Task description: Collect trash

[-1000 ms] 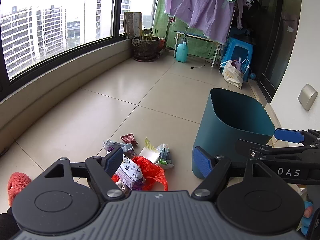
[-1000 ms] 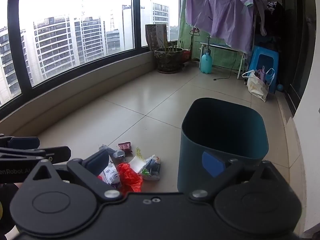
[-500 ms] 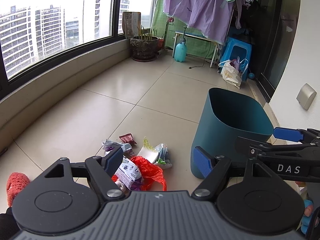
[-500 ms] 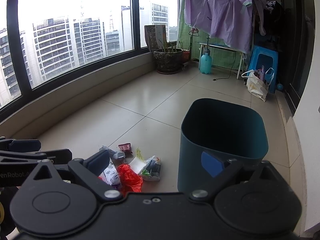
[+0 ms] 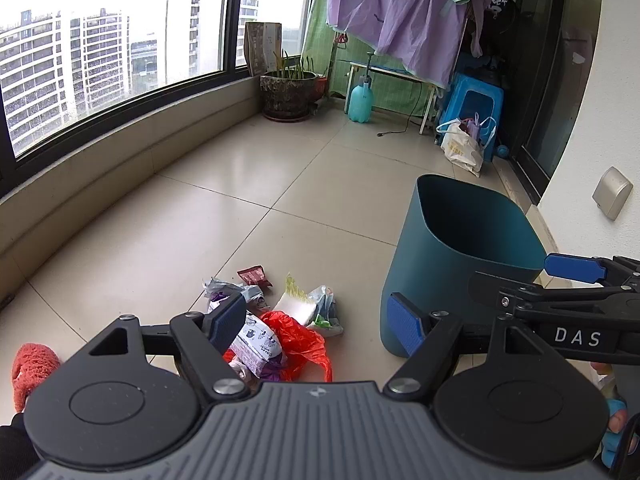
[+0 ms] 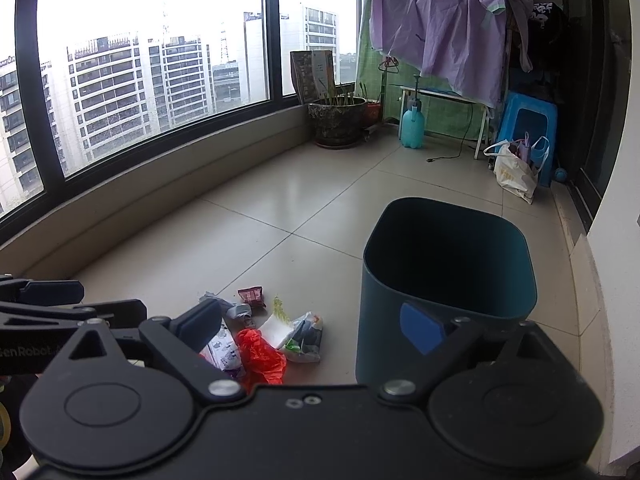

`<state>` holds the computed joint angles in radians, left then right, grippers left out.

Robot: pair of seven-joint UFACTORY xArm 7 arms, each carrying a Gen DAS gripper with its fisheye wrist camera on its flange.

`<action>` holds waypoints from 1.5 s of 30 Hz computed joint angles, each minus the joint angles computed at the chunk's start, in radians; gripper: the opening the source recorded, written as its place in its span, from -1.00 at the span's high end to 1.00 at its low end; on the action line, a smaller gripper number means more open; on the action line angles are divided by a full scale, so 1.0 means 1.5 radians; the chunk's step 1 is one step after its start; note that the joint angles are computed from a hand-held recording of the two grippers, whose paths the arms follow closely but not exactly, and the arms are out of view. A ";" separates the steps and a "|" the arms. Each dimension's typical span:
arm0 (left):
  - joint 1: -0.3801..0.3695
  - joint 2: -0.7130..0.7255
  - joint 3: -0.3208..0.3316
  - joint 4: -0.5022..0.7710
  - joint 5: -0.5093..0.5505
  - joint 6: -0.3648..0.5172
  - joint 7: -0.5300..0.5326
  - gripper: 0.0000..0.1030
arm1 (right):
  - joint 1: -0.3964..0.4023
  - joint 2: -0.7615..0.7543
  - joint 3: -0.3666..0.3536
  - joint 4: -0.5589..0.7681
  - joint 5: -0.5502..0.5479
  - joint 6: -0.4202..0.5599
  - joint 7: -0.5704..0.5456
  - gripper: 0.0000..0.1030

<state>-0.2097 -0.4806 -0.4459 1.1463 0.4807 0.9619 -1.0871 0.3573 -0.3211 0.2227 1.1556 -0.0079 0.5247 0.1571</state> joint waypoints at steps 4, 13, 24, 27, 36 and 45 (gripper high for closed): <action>-0.001 0.000 0.002 -0.001 0.001 -0.002 0.001 -0.49 | 0.000 -0.001 0.000 -0.001 -0.001 0.000 0.000 -0.84; -0.006 0.001 0.002 0.000 -0.012 0.017 0.000 -0.50 | 0.002 0.004 0.001 0.009 -0.002 0.013 -0.003 -0.84; -0.008 0.001 -0.001 0.009 -0.008 0.056 -0.012 -0.50 | 0.004 0.007 0.001 0.014 0.000 0.016 -0.009 -0.84; -0.009 0.000 0.002 0.007 -0.007 0.055 -0.011 -0.49 | 0.003 0.006 0.002 0.014 -0.002 0.015 -0.007 -0.84; -0.009 0.020 0.016 0.030 -0.024 0.062 -0.005 -0.50 | 0.005 0.034 -0.020 0.084 0.039 0.086 -0.026 -0.83; -0.012 0.057 0.030 0.071 -0.011 0.078 -0.001 -0.50 | -0.021 0.095 -0.042 0.184 0.027 0.113 -0.118 -0.83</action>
<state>-0.2281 -0.3950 -0.4010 1.2527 0.4649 1.0787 -1.0882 0.3258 -0.1787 0.1596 1.4317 0.0321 0.6946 -0.0194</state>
